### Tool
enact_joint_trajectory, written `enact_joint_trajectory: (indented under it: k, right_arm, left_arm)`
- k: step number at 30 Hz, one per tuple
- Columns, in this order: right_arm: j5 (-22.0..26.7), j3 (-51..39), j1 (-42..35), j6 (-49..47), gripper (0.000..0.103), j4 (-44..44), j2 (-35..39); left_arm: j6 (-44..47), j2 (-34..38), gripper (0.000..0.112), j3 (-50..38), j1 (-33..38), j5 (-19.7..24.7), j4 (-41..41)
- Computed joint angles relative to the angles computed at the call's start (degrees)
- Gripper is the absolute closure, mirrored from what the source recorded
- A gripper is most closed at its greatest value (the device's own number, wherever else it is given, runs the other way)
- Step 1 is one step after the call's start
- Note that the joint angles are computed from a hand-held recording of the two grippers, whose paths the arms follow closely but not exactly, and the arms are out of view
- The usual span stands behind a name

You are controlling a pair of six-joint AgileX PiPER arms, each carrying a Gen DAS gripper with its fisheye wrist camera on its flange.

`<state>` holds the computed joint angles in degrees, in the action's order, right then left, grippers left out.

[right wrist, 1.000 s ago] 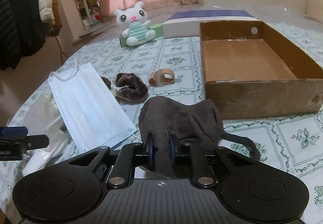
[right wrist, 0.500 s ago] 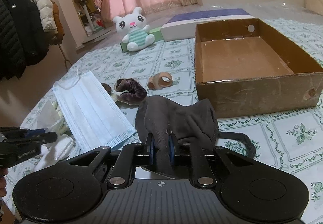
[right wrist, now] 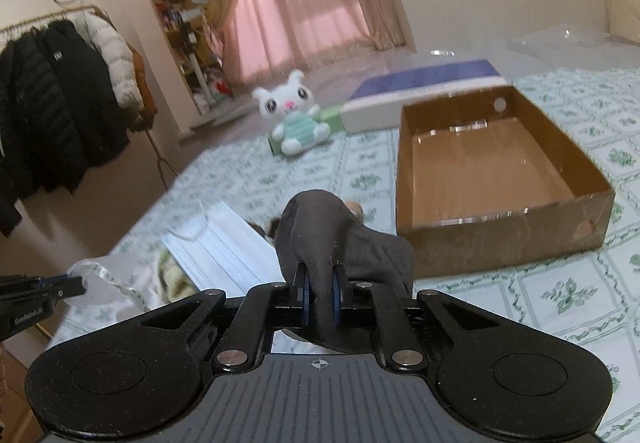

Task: Organize soft objects
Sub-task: 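Carry the grey cloth and plastic bag into the cardboard box with both grippers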

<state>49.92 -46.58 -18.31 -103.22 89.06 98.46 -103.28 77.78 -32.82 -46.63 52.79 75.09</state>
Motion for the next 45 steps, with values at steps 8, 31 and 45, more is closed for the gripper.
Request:
enact_joint_trajectory:
  k: [8,31,45]
  right_arm:
    - [5.76,-2.17,-5.34,5.55,0.093,-2.66,-3.74]
    - [12.75,-40.88,-10.65,39.69,0.093,1.30,22.92]
    - [-8.60,-54.27,-3.36,42.05,0.093,-25.11,32.88]
  left_arm:
    - [5.98,-3.71,0.107,-6.02,-6.83,4.75,-0.93]
    - [32.77,36.50,0.107,-60.45,10.25,-31.76,-13.81]
    - [85.13,69.54,0.107,-102.46,16.56,-20.45,-67.76]
